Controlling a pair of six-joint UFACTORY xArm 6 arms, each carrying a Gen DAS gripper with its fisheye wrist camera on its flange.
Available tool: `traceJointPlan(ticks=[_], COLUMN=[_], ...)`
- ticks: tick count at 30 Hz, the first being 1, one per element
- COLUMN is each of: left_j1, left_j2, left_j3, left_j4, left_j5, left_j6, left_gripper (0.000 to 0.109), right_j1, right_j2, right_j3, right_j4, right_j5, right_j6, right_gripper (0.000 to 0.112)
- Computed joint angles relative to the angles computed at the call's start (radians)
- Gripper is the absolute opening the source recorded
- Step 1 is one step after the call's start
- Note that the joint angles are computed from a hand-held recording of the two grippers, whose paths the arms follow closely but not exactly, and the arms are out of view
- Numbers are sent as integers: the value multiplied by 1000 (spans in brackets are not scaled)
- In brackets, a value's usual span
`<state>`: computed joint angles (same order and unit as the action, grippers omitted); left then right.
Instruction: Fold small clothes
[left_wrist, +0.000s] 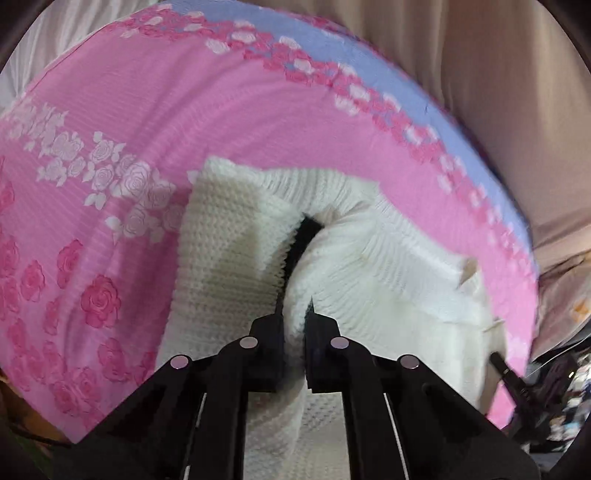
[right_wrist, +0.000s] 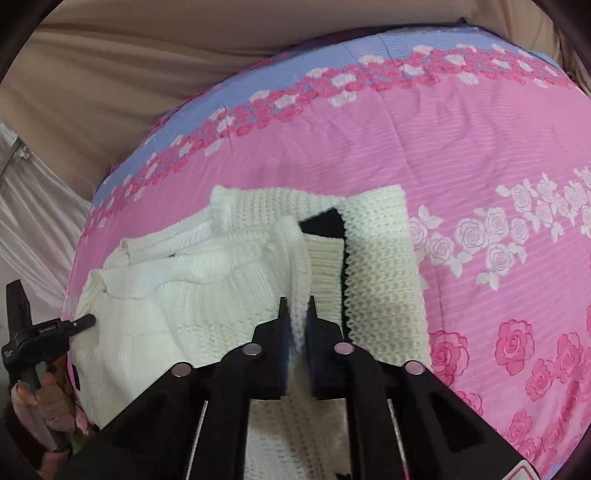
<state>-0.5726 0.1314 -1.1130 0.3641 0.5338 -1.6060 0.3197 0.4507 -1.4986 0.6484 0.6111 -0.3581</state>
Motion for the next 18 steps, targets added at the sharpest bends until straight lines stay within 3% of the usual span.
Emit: traceJointPlan(ticks=[4, 7, 12, 14, 16, 18], left_j1=[9, 38, 90, 86, 71, 36], left_j2=[-64, -41, 149, 169, 91, 19], left_j3=[-21, -87, -228, -241, -156, -118], left_j4=[137, 155, -6, -46, 13, 89], left_j5=[-2, 29, 144, 194, 138, 169], left_j6=[-60, -16, 183, 197, 101, 29], left_gripper=[6, 7, 11, 11, 11, 11], right_j1=[5, -2, -32, -33, -24, -16], right_j2=[-86, -19, 254, 225, 113, 32], right_j3=[12, -96, -371, -322, -187, -106], right_j4=[54, -28, -215, -214, -122, -68], right_j5=[-79, -88, 80, 41, -55, -69], right_j6=[-47, 26, 249, 280, 180, 105], right_gripper=[7, 7, 12, 12, 12, 12])
